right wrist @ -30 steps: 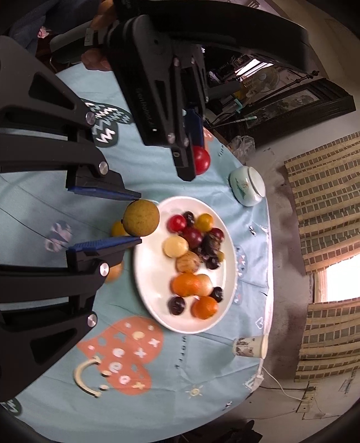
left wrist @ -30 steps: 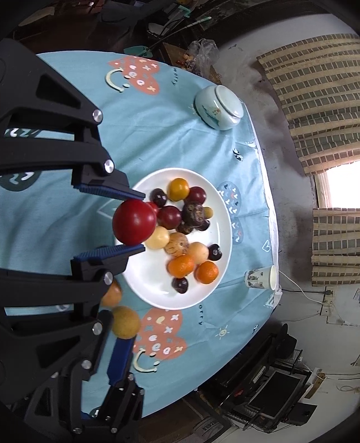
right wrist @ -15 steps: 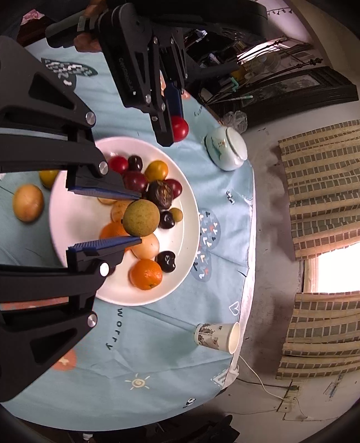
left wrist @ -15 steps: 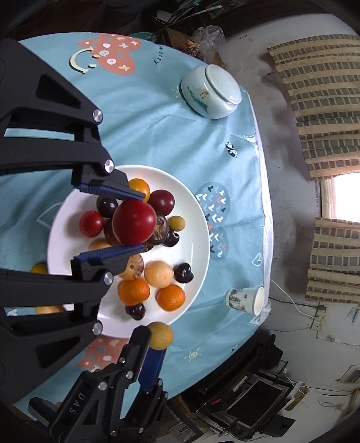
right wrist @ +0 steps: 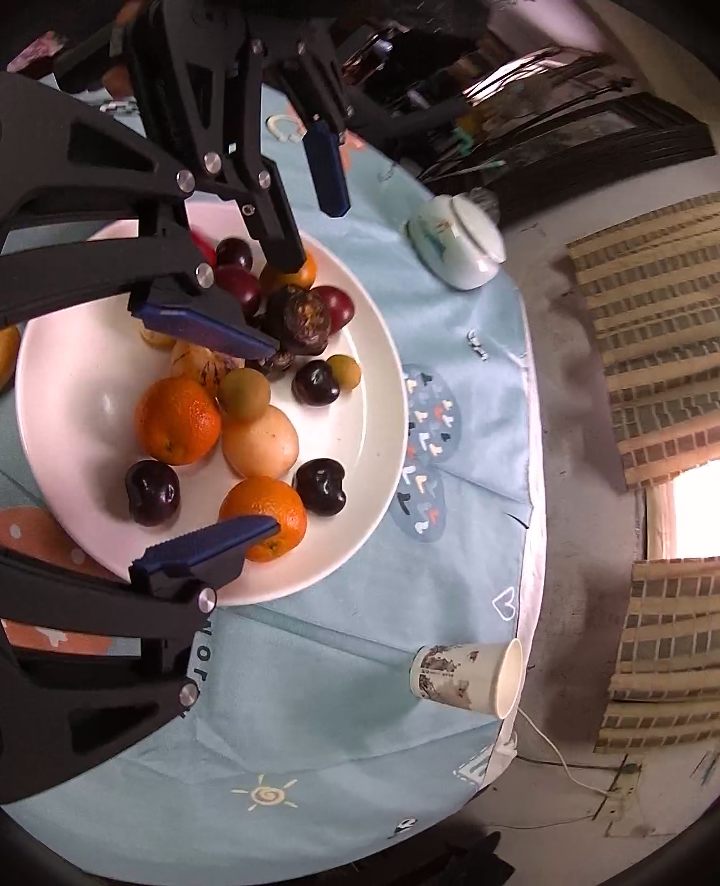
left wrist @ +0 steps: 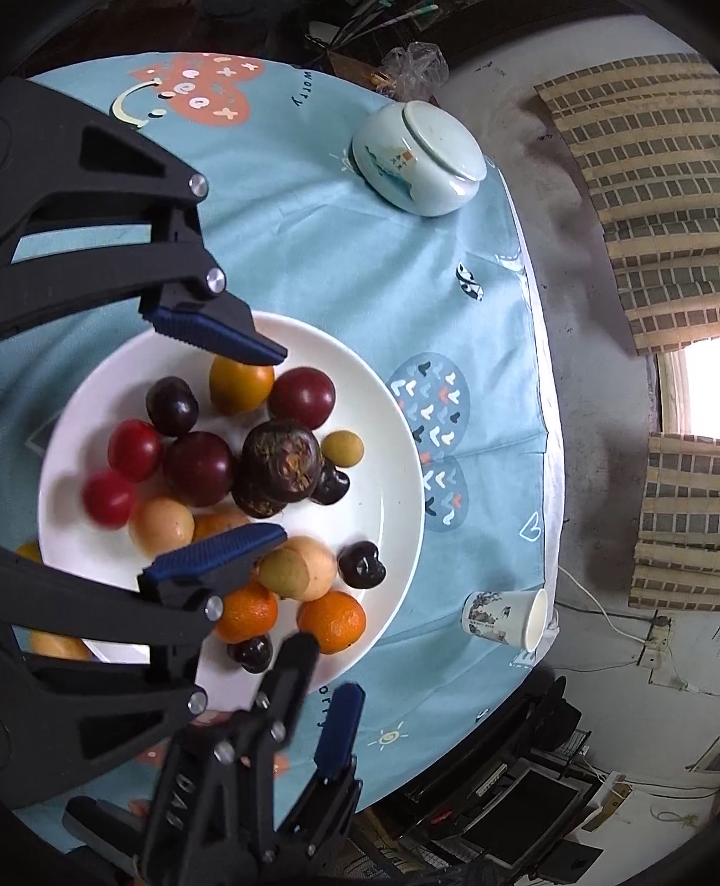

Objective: Organize fruits
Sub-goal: 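Carry both fruits onto the white plate and open both tools, then move both open tools back toward the last two fruits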

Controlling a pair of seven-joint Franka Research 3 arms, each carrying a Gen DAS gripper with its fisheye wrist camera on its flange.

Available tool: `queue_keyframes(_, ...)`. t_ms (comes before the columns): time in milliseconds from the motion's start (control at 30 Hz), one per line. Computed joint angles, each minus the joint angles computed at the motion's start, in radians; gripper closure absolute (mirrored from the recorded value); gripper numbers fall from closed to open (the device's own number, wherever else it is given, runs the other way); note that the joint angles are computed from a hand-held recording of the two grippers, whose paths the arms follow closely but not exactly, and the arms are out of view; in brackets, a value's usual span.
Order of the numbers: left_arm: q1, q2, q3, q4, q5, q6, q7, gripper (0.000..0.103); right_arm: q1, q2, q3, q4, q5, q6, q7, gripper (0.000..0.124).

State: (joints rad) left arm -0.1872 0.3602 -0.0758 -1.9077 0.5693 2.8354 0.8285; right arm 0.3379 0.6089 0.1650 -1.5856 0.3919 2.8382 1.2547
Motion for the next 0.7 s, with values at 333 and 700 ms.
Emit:
queue_keyframes(333, -0.035, -0.199, -0.003, -0.175, 0.169, -0.014, -0.17, 0.034, -0.046, -0.22, 0.071, -0.31, 0.125, 0.07, -0.087, 0.063)
queue_keyframes(700, 0.018, -0.457, -0.122, -0.34, 0.384, -0.078, -0.395, 0.031, 0.002, -0.495, 0.113, -0.646, 0.441, 0.097, -0.284, 0.062)
